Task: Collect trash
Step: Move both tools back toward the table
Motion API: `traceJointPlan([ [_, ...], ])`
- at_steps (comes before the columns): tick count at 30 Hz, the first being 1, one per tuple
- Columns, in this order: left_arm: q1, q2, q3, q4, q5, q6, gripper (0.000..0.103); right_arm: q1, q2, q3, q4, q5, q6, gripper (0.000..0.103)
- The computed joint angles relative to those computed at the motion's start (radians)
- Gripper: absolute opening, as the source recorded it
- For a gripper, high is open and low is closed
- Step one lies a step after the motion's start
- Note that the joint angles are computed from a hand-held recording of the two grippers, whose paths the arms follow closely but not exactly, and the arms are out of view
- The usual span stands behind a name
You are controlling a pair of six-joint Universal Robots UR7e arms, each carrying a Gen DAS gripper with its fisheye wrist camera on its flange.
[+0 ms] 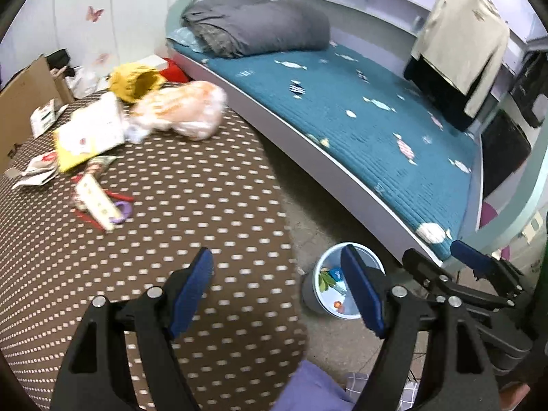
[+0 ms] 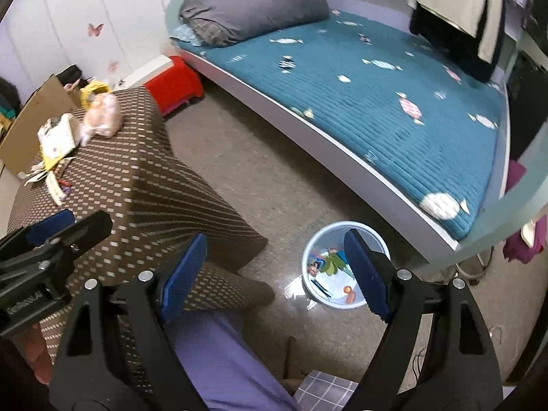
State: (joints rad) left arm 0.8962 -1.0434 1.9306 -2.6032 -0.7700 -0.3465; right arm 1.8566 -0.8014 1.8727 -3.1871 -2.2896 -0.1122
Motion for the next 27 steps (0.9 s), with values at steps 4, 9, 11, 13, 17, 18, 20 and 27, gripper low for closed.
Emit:
traceJointPlan([
  [4,0.010,-0.048,0.024,0.010,0.031,-0.022,0.075,0.034,0.038,-0.044,0.017,0.010,-0.022,0.081],
  [9,0.024,-0.123,0.062,0.030,0.080,-0.050,0.076,0.076,0.094,-0.107,0.055,0.030,-0.048,0.081],
  [11,0.035,-0.156,0.073,0.044,0.103,-0.067,0.076,0.091,0.118,-0.135,0.070,0.039,-0.061,0.081],
  [13,0.045,-0.187,0.085,0.060,0.121,-0.088,0.076,0.104,0.139,-0.157,0.081,0.047,-0.076,0.081],
  [17,0.063,-0.247,0.105,0.088,0.163,-0.118,0.076,0.129,0.187,-0.212,0.104,0.069,-0.111,0.081],
  [18,0.068,-0.257,0.108,0.092,0.171,-0.126,0.076,0.134,0.198,-0.226,0.113,0.077,-0.118,0.081],
  [20,0.077,-0.283,0.115,0.107,0.185,-0.140,0.076,0.144,0.219,-0.251,0.131,0.090,-0.127,0.081],
  [27,0.111,-0.361,0.130,0.163,0.230,-0.191,0.077,0.173,0.306,-0.357,0.191,0.121,-0.170,0.081],
])
